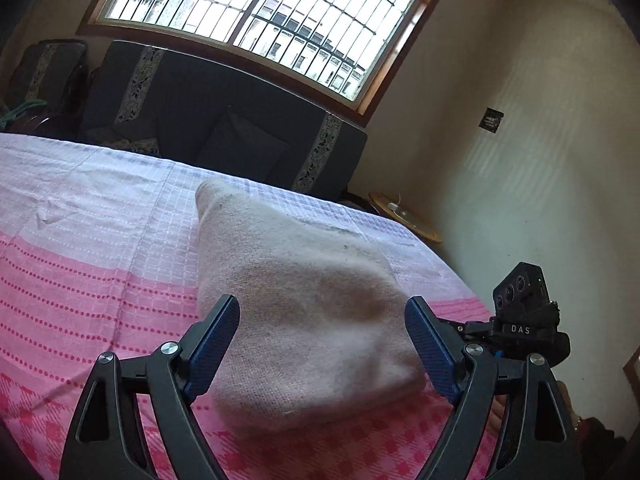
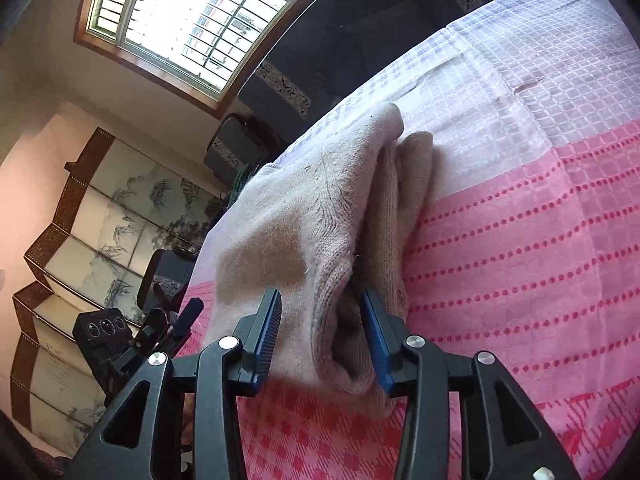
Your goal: Fold small clothes
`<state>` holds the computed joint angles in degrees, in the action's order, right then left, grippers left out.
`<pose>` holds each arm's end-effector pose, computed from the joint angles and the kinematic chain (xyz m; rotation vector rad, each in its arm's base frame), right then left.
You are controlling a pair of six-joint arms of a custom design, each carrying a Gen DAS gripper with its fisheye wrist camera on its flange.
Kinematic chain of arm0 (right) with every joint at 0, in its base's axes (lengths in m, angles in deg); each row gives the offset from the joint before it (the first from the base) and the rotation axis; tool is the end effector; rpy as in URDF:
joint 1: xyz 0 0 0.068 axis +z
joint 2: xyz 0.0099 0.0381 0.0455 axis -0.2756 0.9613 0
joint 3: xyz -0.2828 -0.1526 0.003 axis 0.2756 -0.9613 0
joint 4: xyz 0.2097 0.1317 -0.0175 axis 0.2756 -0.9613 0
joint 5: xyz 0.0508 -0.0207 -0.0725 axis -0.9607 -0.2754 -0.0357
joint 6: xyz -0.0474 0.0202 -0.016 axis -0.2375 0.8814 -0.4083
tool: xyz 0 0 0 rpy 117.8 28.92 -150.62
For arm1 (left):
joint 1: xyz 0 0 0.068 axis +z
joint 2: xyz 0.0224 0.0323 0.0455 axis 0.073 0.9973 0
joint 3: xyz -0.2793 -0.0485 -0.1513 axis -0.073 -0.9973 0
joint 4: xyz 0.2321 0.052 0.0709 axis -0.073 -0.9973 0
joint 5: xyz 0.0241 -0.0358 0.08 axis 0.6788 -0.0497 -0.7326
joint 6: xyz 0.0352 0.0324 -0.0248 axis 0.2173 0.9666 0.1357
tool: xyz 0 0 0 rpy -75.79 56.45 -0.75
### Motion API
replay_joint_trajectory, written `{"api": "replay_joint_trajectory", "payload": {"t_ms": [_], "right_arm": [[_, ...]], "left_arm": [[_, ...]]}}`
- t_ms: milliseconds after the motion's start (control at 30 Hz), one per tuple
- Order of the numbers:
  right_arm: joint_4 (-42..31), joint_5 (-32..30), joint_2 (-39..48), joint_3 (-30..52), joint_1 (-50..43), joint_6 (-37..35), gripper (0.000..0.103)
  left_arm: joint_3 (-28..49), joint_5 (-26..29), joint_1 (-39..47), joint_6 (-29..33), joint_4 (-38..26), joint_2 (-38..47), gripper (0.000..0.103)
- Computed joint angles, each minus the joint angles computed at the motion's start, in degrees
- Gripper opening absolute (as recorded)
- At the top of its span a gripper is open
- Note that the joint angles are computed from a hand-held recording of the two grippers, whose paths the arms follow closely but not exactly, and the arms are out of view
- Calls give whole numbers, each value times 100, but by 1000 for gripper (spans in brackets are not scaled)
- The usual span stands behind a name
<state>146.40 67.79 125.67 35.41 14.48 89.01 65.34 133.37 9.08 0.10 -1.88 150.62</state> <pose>0.2419 0.1410 0.0712 0.5816 2.1818 0.8598 0.3437 0.0001 0.0933 0.5399 2.0520 -0.9565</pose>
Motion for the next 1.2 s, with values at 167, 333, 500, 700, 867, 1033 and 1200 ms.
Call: {"api": "replay_joint_trajectory", "payload": {"t_ms": [167, 333, 500, 700, 867, 1033, 1200], "right_arm": [[-808, 276, 68, 229, 352, 130, 5], [-943, -640, -40, 185, -16, -31, 9], [-2333, 375, -1297, 389, -98, -485, 30], [-3480, 510, -1168, 1946, -507, -1333, 32], [-5506, 1213, -267, 3466, -285, -1911, 29], [-5283, 1440, -695, 3096, -120, -1533, 32], [-5212, 1994, -964, 2992, 423, -1609, 32]], "left_arm": [[396, -1234, -651, 771, -688, 312, 83], [869, -569, -206, 630, -1408, 574, 82], [904, -436, -146, 712, -1541, 599, 82], [805, -642, -252, 753, -1504, 520, 84], [890, -652, -252, 774, -1663, 545, 84], [954, -556, -182, 733, -1741, 598, 84], [995, -472, -139, 711, -1805, 623, 84]]}}
